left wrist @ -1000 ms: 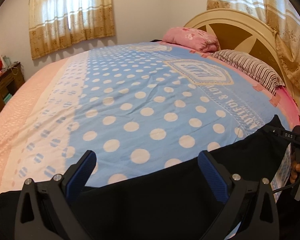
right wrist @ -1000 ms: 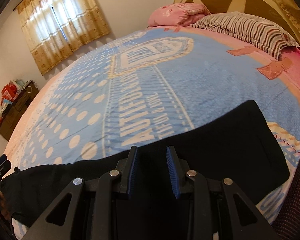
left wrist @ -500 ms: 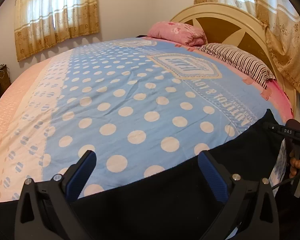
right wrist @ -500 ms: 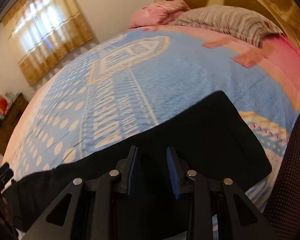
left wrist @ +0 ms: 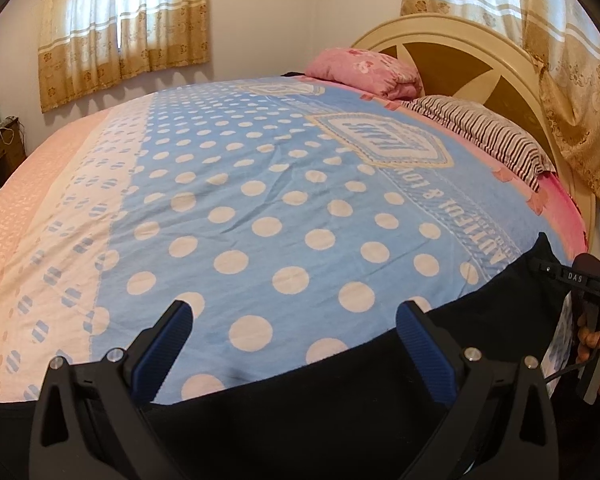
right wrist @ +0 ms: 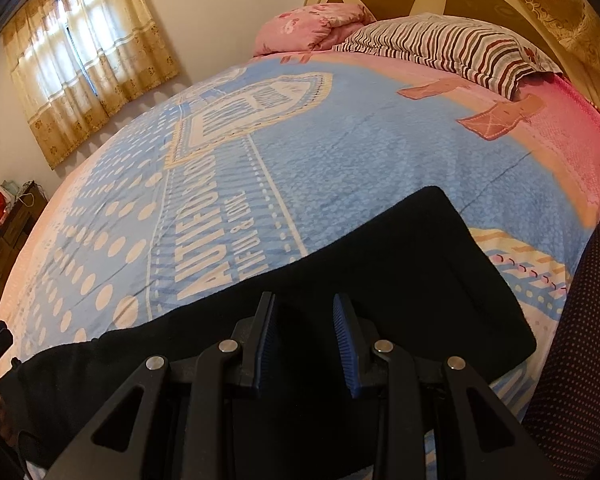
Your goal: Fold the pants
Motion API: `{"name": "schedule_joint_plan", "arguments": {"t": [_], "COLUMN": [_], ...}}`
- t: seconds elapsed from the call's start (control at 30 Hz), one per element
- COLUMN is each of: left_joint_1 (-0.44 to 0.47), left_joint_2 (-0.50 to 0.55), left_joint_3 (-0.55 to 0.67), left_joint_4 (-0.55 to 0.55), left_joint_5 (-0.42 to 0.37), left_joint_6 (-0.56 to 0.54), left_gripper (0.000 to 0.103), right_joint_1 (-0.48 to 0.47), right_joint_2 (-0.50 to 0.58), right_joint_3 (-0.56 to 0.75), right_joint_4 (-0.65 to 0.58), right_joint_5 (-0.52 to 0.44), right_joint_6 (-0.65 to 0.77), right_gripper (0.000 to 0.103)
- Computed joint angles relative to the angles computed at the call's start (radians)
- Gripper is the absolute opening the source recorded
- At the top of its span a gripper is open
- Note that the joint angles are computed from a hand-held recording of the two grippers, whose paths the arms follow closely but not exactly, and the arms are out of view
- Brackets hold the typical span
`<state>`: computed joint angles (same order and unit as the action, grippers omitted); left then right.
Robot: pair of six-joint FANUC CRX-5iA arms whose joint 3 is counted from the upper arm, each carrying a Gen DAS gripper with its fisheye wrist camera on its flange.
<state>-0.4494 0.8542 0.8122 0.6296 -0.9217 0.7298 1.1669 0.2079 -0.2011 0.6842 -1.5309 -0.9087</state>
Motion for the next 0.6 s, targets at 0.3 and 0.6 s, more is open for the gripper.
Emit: {"name": "schedule_joint_plan", "arguments": {"t": [0.3, 0.6], "left_joint_1": [0.003, -0.006], "left_joint_2": [-0.019, 0.001], "left_joint_3": [-0.032, -0.003], "left_joint_4": [-0.004, -0.062], "left_joint_5": [0.021, -0.001], "left_joint_6": [0.026, 0.076], "left_gripper": [0.103, 0.103], "right_joint_1": [0.046, 0.099], "right_joint_2": [-0.047, -0.128], "right_joint_3": [-0.053, -0.084], "right_joint_4": [0.065, -0.005], "right_joint_5": [-0.021, -0.149], "right_joint_6": [-0.074, -0.088], "right_gripper": [0.032, 0.064]}}
